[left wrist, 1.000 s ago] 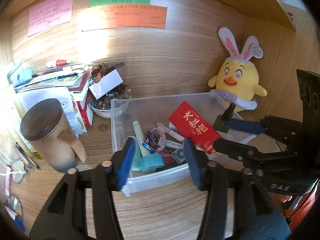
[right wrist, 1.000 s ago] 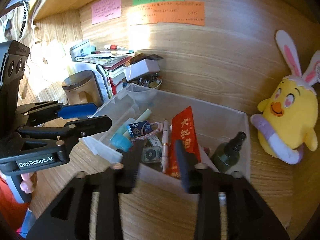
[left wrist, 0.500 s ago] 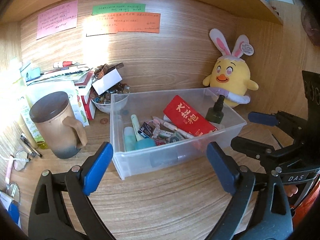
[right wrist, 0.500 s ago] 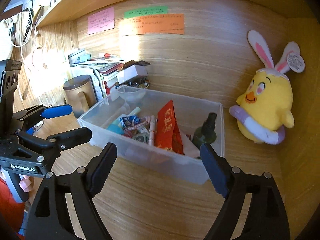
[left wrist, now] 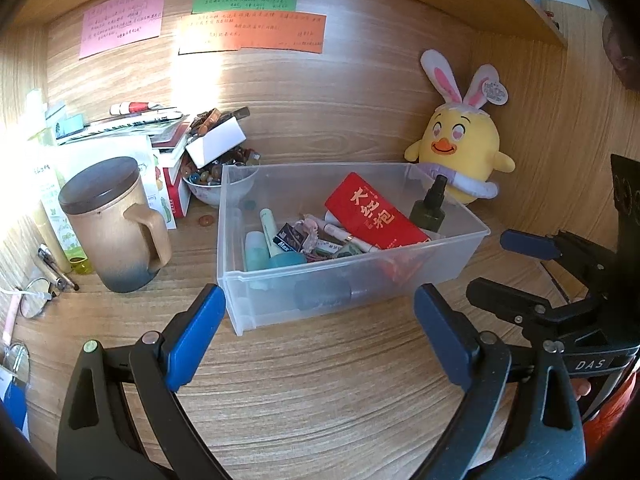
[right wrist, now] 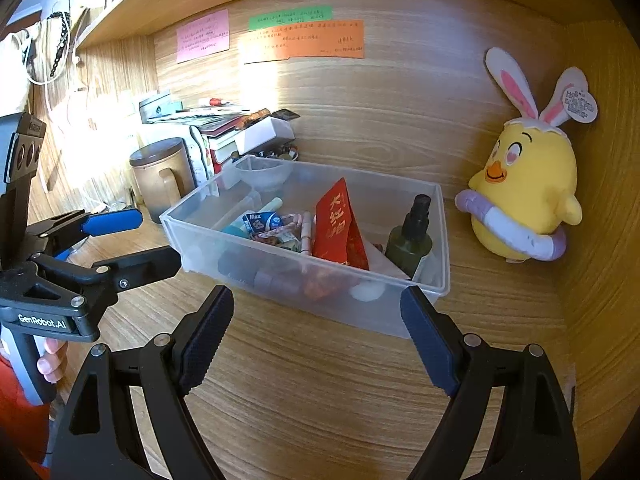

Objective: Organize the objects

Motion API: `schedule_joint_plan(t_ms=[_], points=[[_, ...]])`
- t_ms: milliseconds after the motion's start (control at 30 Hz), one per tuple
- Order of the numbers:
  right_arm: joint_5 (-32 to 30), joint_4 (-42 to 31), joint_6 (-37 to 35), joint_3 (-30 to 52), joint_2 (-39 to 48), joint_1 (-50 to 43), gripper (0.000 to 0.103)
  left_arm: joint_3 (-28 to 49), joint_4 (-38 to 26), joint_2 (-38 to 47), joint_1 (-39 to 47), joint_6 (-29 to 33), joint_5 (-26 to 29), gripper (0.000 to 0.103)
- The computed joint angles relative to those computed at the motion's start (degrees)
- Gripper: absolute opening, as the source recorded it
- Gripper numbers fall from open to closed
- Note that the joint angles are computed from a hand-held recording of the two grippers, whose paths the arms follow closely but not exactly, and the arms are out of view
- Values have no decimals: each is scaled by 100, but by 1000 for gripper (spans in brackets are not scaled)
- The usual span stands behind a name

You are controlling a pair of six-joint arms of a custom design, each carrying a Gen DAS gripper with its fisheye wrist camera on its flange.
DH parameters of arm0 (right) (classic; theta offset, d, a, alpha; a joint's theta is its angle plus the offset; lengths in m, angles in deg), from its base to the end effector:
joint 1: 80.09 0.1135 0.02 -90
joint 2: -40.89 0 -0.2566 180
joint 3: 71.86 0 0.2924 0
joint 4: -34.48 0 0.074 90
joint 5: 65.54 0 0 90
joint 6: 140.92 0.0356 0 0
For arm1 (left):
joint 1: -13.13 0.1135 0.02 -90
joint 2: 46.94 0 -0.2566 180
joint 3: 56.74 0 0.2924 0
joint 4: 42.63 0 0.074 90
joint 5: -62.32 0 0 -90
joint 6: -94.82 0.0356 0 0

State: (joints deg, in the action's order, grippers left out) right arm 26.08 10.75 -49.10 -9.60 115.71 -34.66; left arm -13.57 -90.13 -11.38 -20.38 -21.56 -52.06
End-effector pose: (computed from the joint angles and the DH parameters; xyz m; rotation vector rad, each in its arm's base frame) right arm 0.2299 0.2319 0.2327 -0.8161 2.0830 0.4250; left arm 0.1605 -0.0886 0.2332 -0.0844 2.1948 -0.1009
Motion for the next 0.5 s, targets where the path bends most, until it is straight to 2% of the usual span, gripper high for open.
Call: schedule_joint_plan(t_ms=[500], points=[[-2, -23, 58, 37, 54, 18, 83, -65, 69, -12, -39, -38, 47, 96]])
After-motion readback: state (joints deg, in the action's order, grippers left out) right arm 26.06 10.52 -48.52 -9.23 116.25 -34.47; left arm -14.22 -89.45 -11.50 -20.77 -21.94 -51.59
